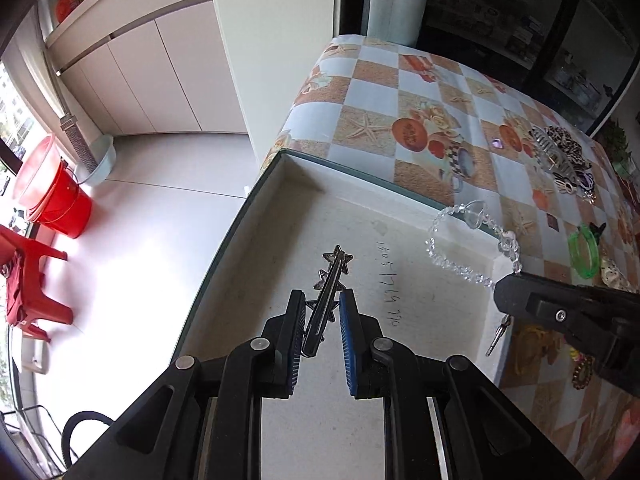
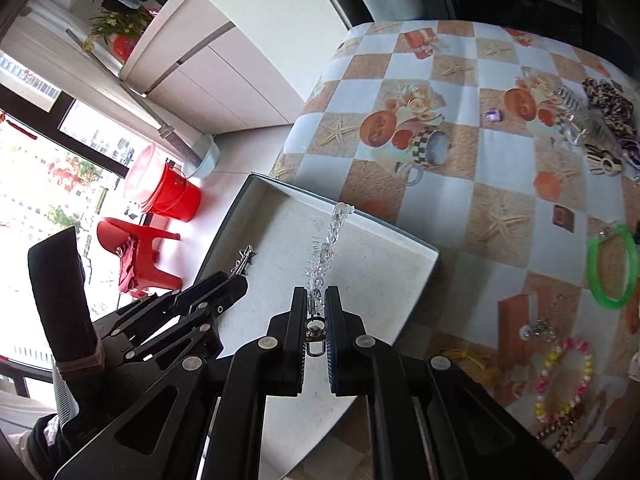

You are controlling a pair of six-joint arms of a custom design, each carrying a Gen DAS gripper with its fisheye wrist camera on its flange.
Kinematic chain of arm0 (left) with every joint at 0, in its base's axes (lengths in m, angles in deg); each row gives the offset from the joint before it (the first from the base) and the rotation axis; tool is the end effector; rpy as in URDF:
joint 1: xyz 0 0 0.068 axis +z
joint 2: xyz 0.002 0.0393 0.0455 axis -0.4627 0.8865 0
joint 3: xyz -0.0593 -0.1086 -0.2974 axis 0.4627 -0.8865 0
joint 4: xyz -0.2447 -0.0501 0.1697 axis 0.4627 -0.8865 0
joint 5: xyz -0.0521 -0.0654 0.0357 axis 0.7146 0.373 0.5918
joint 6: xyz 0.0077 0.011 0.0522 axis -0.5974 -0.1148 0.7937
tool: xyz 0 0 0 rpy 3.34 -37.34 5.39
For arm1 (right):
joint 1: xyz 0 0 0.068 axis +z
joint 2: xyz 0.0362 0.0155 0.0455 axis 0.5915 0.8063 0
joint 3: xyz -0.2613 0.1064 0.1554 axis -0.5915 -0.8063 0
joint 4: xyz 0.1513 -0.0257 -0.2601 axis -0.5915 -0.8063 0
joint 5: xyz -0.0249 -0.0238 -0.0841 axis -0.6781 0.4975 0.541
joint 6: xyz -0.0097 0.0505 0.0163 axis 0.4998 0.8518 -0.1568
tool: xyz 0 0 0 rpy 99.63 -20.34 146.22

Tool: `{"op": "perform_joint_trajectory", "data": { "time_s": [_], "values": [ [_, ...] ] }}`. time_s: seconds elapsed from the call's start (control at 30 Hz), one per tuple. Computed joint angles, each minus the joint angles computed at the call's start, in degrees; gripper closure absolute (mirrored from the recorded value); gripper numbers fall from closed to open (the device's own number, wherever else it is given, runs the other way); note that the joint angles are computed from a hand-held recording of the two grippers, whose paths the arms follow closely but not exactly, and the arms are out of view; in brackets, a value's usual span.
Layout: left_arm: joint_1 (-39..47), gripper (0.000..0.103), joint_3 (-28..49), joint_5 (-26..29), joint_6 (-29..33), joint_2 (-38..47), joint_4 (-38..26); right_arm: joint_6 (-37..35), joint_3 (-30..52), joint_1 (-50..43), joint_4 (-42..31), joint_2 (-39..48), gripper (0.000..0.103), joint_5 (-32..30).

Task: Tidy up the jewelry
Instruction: 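Carry both items into the white tray and open both grippers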

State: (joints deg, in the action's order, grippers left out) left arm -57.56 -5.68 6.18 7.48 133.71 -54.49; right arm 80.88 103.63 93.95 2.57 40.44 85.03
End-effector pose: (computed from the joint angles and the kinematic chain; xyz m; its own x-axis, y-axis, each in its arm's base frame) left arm 0.1835 -0.1032 0.3195 -0.8728 0.2986 -0.3862 0.3263 0.9453 -0.0065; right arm 0.1453 0.2230 0.3226 -0.9198 0.2748 -0.2801 0.1160 0.8724 0.4748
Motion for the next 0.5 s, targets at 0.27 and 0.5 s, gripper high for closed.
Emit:
{"op": "perform_joint_trajectory", "data": {
  "time_s": [0.27, 0.5],
  "values": [
    [-0.44, 0.082, -3.53, -1.66, 0.07, 2.30, 3.76, -2.44, -3.74, -4.24, 3.74, 5.08, 0.094, -4.56],
    [-2.33, 0.082, -3.96, -3.97, -0.09, 3.34, 5.53, -4.59, -3.45, -6.82, 1.33, 7.44, 0.094, -5.91]
  ]
}}
